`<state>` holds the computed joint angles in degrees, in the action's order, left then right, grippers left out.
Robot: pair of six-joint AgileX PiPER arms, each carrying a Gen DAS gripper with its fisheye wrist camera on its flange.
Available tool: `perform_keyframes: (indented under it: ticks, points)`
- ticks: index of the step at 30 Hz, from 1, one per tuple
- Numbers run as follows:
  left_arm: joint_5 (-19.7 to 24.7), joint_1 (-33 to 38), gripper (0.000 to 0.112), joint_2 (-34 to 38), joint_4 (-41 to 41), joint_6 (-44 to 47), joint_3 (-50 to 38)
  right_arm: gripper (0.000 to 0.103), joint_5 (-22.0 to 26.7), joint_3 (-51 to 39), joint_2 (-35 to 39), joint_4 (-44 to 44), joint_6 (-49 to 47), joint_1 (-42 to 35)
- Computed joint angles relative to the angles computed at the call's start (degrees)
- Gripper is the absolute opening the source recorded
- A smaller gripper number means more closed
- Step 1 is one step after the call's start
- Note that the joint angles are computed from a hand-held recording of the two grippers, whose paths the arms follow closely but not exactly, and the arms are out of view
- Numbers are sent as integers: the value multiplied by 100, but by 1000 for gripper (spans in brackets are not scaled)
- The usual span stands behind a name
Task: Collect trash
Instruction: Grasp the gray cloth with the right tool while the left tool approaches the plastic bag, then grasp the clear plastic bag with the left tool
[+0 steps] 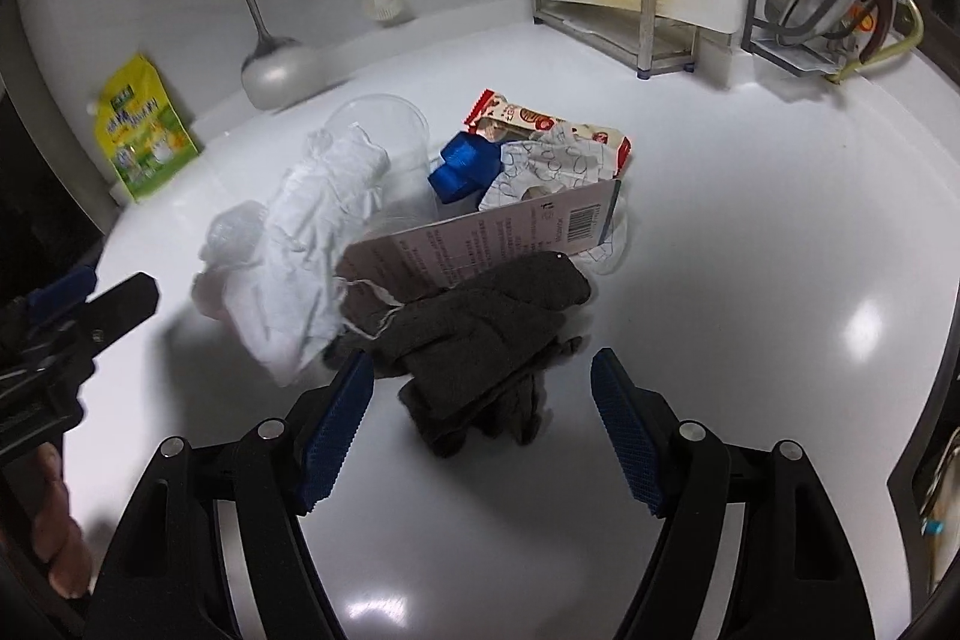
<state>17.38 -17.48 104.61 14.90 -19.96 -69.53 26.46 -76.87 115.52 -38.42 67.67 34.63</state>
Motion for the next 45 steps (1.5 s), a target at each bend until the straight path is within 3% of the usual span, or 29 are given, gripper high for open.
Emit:
perform_keyframes:
  ticks: [6,8,14,21,28,33,37,45]
  points:
    - [52,62,97,159,-447,458,-158,70,34,-396,387,-87,-179,-9]
    - [52,61,97,182,-470,491,-207,49,-162,-413,421,83,-412,-61]
    - [64,70,97,301,-635,681,-390,32,-517,-178,197,265,-516,-136]
    - [108,159,97,504,-1163,1205,-669,28,-647,541,-494,-456,410,-127]
    - [589,197,97,1126,-1625,1657,-1421,27,-678,1119,-980,-823,1086,-209]
    - [548,227,97,1271,-1951,1896,-1606,27,-626,1377,-1189,-1144,1532,-140]
    - [790,389,97,1396,-2723,2483,-1830,27,-623,1527,-1311,-1311,1753,-102]
    - [741,341,97,1435,-1768,1851,-1802,27,-580,1758,-1511,-1651,2176,-37]
